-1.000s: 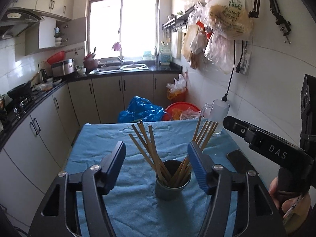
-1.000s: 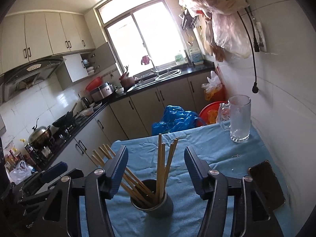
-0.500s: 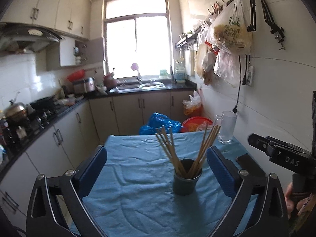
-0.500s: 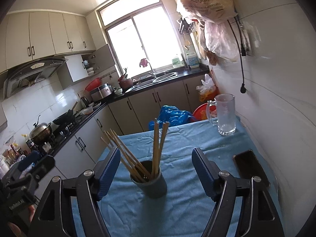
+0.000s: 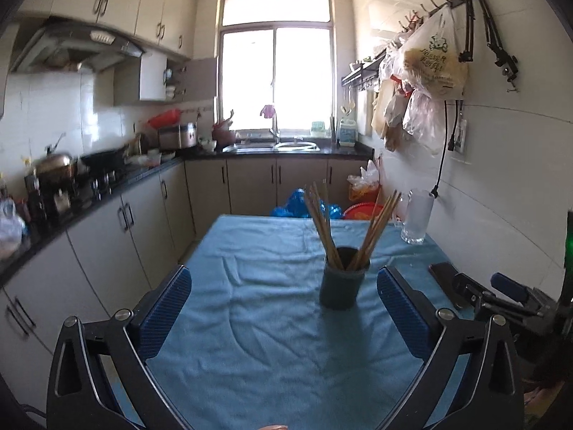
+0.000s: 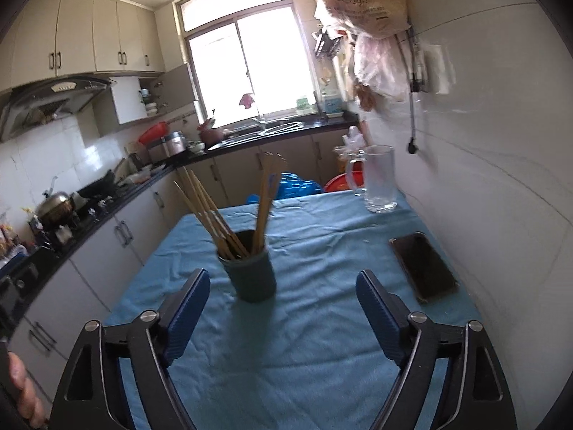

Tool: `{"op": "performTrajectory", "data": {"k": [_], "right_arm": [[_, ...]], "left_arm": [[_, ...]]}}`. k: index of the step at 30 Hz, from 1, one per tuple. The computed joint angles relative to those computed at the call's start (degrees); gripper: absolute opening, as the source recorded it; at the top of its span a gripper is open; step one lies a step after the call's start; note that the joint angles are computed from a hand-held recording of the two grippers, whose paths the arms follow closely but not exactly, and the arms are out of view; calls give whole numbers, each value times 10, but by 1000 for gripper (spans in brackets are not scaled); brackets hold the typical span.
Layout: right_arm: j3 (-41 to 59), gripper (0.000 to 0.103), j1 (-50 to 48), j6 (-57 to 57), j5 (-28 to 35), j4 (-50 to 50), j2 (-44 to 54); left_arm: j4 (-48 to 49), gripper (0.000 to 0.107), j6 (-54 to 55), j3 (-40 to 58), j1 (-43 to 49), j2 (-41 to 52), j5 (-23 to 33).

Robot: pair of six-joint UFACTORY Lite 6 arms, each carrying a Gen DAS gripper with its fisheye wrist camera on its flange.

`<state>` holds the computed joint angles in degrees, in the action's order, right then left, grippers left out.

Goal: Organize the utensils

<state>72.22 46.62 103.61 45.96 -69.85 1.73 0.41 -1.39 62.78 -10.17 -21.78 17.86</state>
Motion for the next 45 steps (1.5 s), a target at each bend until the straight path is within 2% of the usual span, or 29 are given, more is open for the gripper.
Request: {"op": "performTrajectory", "data": {"k": [2, 5, 11, 18, 24, 45], "right_arm": [[-21, 92, 29, 39, 44, -22, -2], [-43, 94, 62, 82, 80, -36, -1], [-78, 94, 80, 151, 84, -44, -5], [-95, 94, 103, 180, 121, -44, 5], [-117, 94, 103, 187, 123, -33, 3], [-113, 94, 123, 201, 128, -15, 18]], "left_arm": [[17, 103, -25, -29, 4, -22, 3], [114, 103, -125, -75, -7, -56, -5], [198, 103, -209, -117, -35, -75, -4], [262, 103, -292, -158, -58, -70, -11], [339, 103, -374, -183, -73, -52, -15], [353, 103, -382, -222, -73, -61, -19]]}}
